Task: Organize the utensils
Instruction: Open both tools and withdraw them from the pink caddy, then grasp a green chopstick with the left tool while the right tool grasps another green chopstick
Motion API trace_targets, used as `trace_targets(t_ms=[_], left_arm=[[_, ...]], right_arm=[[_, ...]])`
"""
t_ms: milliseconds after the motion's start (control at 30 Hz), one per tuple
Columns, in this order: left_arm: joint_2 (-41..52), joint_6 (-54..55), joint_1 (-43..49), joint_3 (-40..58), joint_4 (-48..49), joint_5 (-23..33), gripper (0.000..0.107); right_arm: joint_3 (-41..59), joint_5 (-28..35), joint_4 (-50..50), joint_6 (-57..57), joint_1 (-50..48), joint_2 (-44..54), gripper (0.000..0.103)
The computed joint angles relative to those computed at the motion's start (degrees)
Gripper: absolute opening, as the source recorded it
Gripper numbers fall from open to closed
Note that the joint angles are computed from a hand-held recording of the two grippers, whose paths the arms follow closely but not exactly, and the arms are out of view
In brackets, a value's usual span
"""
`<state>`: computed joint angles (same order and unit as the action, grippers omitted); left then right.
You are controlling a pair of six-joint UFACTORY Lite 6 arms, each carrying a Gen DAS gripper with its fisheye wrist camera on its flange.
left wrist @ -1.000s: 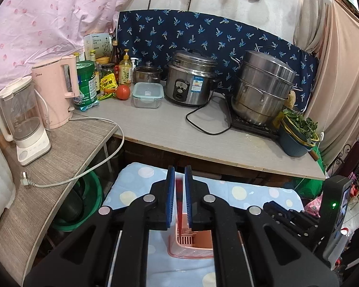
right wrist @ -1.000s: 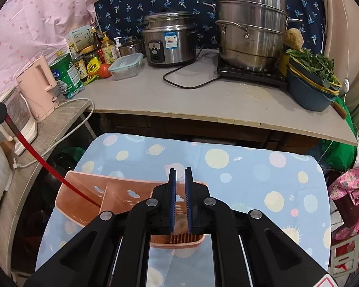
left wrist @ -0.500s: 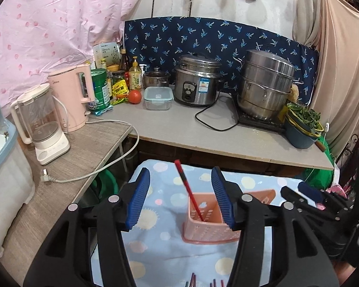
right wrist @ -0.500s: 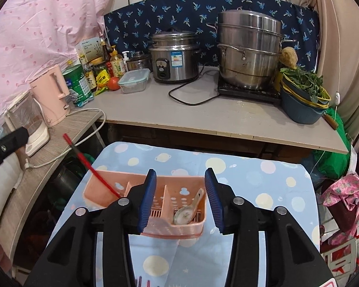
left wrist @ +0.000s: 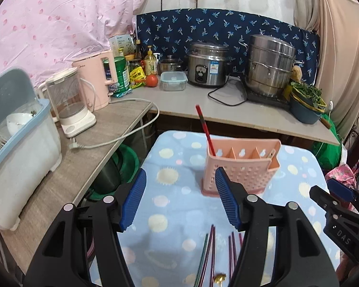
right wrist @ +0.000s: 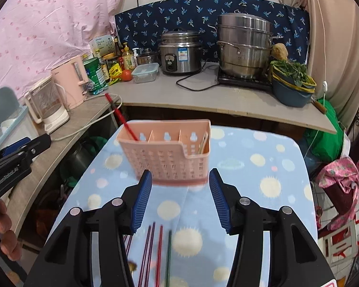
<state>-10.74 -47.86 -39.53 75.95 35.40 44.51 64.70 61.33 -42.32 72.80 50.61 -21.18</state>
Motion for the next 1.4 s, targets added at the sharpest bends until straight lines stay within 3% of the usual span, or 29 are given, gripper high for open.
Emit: trace_targets(t_ms=[333, 567, 767, 1133, 1300, 1400], left_arm=[[-15.87, -8.28, -9.91, -15.68, 4.78, 7.95, 0.057], [-24.12, -13.15, -15.99, -24.05, 6.03, 13.26, 0.057], [-30.85, -17.96, -21.19, -32.65, 5.92, 16.49, 0.057], [-36.48, -23.74, -25.99, -47.69, 2.72, 14.33, 0.057], [-38.76, -25.05, -28.59, -52.94, 0.17, 13.55, 0.057], [-39.77, -25.27, -29.28, -55.16, -1.16, 12.79, 0.057]], right_arm=[[-7.81, 18.55, -3.01, 21.70, 26.69, -5.45, 0.049], [-10.45, 23.40, -0.20, 32.89, 38.57, -2.89, 0.049], [-15.07, 21.59, 3.25, 41.26, 44.39, -2.11, 0.049], [-24.41, 10.04, 9.18, 50.83, 47.45, 0.95, 0.049], [-26.79, 5.82, 10.52, 52.58, 47.87, 2.36, 0.046], [-27.60, 3.87, 10.89, 52.92, 47.63, 2.84, 0.039]])
